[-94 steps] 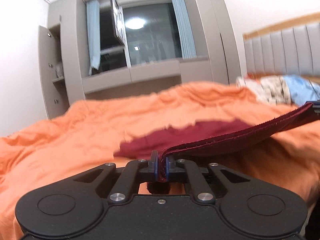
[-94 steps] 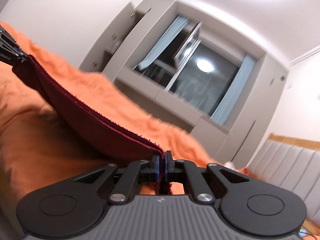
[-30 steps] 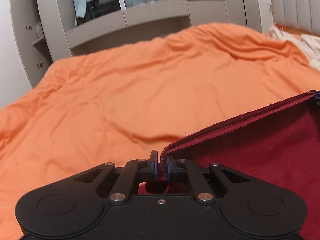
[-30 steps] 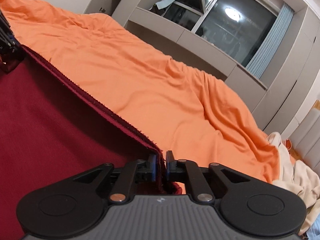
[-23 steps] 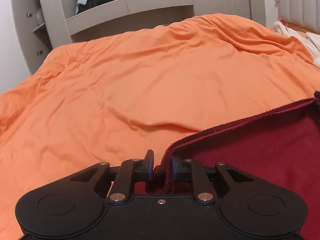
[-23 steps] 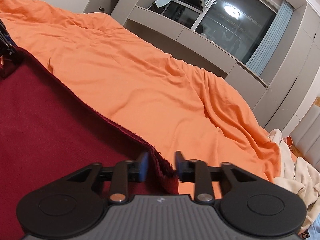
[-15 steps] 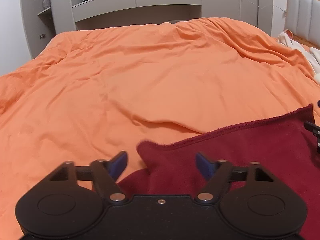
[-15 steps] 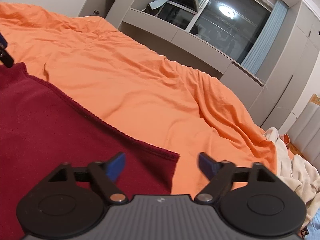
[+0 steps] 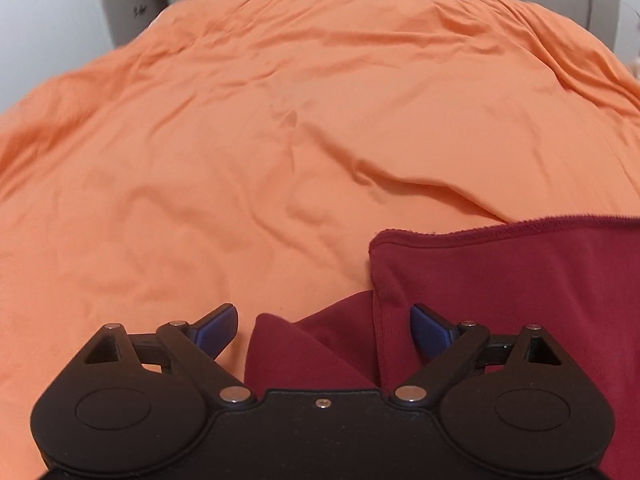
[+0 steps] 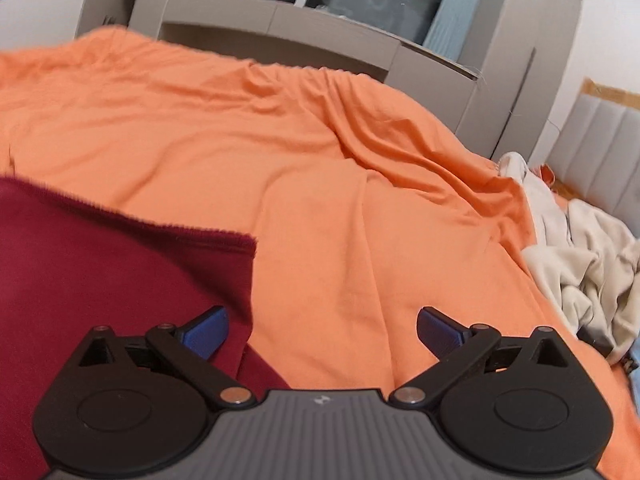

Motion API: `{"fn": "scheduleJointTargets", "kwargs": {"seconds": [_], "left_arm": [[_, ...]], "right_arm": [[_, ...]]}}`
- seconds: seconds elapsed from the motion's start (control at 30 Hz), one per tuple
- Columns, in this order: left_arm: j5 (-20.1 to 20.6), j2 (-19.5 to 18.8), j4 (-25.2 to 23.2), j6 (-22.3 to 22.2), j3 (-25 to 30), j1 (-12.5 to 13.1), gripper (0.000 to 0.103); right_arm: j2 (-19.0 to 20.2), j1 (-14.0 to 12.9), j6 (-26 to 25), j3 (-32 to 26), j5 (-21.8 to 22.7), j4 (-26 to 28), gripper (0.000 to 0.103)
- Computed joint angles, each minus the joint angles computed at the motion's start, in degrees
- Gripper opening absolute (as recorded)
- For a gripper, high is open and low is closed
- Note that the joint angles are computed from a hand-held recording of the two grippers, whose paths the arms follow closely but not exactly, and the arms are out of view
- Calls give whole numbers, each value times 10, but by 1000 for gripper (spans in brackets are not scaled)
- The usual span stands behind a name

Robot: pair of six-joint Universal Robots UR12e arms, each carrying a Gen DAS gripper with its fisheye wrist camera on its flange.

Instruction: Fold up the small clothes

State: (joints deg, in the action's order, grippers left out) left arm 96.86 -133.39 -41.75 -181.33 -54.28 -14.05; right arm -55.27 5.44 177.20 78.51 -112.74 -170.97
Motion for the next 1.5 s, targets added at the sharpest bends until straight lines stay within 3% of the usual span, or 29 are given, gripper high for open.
{"fn": "scheduleJointTargets", "kwargs": {"seconds": [0.1,0.17,0.27,0.43,0.57,0.77,0.83,0.93,1.0,1.17,1.27,1.5], "left_arm": [[-20,7,13,-12,-7,5,93],[-47,16,30,-25,-18,10,93],[-97,31,61,-56,-34,21,102],[-149,55,107,-88,-72,38,102],[-168,62,101,-119,-90,51,102],[-239,69,75,-153,-114,72,102],[-280,72,78,-154,-126,80,102],[-372,78,100,-158,-145,92,102],[-416,80,95,-141,-151,95,102],[-408,96,59,-68,-162,88,102],[-414,105,66,-72,-175,90,102],[-448,128,111,-102,-215,92,102]], "right_arm": [[-8,-1,-4,8,0,-21,103],[-16,-1,-2,16,6,-35,103],[-31,-2,5,32,20,-53,103],[-51,1,20,53,39,-79,103],[-62,8,43,62,66,-96,103],[-82,27,38,91,99,-111,103],[-87,35,30,99,106,-117,103],[-93,45,22,111,115,-128,103],[-97,51,20,117,122,-131,103],[-99,67,-7,131,116,-137,103],[-95,78,-18,134,89,-148,103],[-94,84,4,138,91,-138,103]]}}
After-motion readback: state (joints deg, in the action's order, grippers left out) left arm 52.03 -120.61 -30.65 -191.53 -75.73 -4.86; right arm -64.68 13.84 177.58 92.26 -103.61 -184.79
